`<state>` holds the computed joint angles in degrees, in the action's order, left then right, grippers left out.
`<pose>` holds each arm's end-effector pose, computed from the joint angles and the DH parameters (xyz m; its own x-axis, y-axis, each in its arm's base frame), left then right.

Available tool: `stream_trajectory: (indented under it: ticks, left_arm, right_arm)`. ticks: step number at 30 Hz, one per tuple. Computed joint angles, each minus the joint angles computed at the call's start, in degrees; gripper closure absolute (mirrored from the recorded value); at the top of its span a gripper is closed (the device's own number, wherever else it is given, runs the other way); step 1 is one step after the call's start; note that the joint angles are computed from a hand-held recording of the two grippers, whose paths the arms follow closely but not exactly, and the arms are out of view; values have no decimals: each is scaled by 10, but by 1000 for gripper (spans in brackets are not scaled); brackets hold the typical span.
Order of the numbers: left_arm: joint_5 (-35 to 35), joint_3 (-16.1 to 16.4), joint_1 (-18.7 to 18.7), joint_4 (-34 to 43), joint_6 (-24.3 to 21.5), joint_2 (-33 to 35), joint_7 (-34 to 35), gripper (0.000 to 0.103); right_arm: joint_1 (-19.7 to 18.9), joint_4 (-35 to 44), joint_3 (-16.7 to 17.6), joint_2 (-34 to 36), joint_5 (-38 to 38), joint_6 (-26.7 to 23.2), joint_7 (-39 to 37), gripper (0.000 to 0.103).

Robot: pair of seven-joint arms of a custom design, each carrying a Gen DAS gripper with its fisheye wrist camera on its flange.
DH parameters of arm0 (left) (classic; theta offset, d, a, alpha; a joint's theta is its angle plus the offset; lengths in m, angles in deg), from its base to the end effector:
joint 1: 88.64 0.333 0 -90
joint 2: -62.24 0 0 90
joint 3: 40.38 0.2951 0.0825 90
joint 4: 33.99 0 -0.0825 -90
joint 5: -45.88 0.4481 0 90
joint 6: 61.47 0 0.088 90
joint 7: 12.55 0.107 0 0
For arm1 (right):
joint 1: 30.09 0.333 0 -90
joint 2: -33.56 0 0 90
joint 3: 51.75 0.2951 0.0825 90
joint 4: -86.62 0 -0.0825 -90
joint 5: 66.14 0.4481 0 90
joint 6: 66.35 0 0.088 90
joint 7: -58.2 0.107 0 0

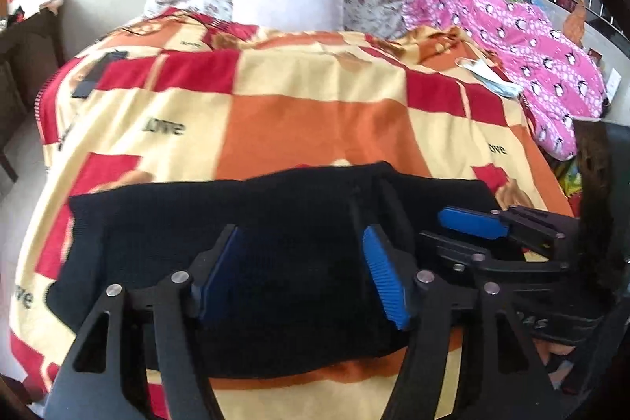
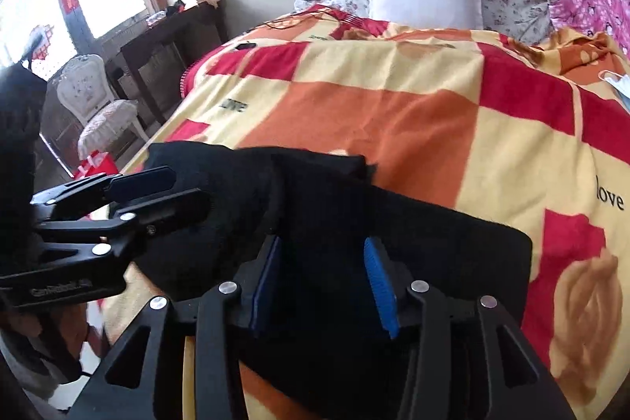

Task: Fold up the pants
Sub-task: 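Lift the black pants edge with both grippers and fold it over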

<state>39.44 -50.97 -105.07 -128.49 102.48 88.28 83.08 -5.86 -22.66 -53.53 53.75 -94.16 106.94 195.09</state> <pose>0.6957 -0.3266 0.3922 -0.4481 -0.8872 0.1097 -0.6768 0.2566 -0.6900 0.6418 0.3048 0.3370 0.1148 -0.9766 -0.1819 -0.7320 0.0406 -0.6801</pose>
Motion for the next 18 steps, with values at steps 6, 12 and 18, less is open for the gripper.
stream_trajectory:
  ticks: [6, 12, 18]
  left_arm:
    - [9, 17, -4, -30, 31, -19, -26, 31]
    - [35, 37, -11, -46, 41, -28, -61, 30]
    - [36, 37, 0, -59, 43, -35, -80, 30]
  right_arm:
    - [-2, 15, 18, 7, 3, -9, -23, 57]
    - [6, 43, 24, 27, 10, -41, -50, 50]
    - [-8, 48, 44, 28, 43, -29, -89, 50]
